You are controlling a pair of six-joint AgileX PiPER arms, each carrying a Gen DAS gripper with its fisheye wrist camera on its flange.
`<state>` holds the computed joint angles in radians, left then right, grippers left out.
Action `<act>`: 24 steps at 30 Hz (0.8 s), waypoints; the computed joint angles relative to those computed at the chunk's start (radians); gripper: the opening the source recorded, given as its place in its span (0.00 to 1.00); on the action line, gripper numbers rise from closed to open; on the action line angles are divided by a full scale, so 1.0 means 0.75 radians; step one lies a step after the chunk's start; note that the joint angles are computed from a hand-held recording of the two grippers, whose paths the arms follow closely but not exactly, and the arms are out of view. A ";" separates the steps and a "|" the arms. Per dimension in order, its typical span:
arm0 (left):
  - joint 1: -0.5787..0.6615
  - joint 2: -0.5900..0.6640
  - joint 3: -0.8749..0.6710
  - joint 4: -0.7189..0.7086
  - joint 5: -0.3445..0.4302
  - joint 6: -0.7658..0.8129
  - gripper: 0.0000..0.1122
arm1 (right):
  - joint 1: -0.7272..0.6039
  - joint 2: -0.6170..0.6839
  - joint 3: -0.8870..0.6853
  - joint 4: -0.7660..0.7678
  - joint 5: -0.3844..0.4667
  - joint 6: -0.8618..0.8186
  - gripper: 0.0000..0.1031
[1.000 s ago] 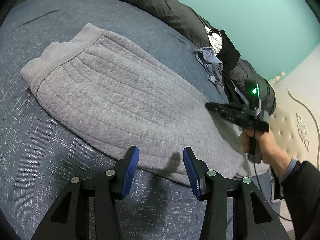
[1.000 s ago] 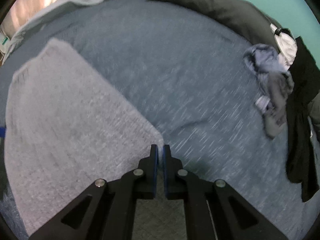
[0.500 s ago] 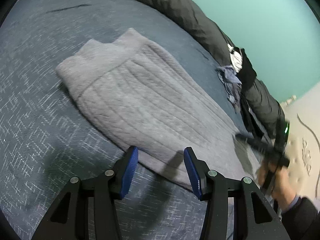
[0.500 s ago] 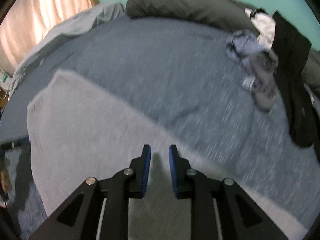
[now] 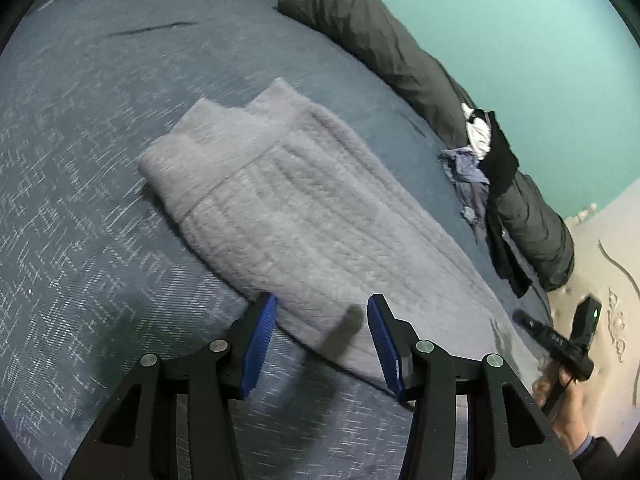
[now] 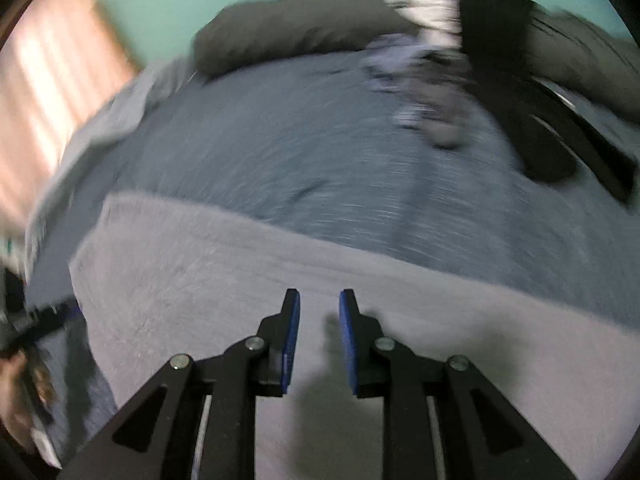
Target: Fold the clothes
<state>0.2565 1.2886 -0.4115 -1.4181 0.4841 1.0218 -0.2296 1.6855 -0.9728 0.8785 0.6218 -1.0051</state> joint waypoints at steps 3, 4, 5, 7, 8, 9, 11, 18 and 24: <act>-0.060 -0.032 0.004 -0.002 -0.013 -0.032 0.46 | -0.341 -0.101 0.083 0.011 0.099 -0.108 0.33; -0.084 -0.040 0.004 0.000 -0.022 -0.047 0.46 | -0.458 -0.112 0.084 -0.003 0.136 -0.128 0.33; -0.109 -0.047 0.004 0.002 -0.032 -0.063 0.46 | -0.575 -0.116 0.074 -0.025 0.172 -0.136 0.33; -0.162 -0.061 0.001 0.028 -0.062 -0.105 0.46 | -0.800 -0.094 0.017 -0.071 0.241 -0.142 0.34; -0.189 -0.068 -0.002 0.043 -0.077 -0.128 0.46 | -0.886 -0.073 -0.012 -0.085 0.254 -0.151 0.34; -0.211 -0.071 -0.002 0.046 -0.090 -0.140 0.46 | -0.958 -0.050 -0.037 -0.092 0.254 -0.166 0.35; -0.257 -0.075 -0.002 0.046 -0.111 -0.159 0.46 | -1.075 0.009 -0.101 -0.110 0.245 -0.171 0.40; -0.384 -0.082 0.002 0.086 -0.178 -0.219 0.46 | -1.295 0.286 -0.385 -0.214 0.319 0.063 0.44; -0.474 -0.076 -0.011 0.142 -0.245 -0.297 0.46 | -1.415 0.451 -0.539 -0.165 0.411 0.189 0.60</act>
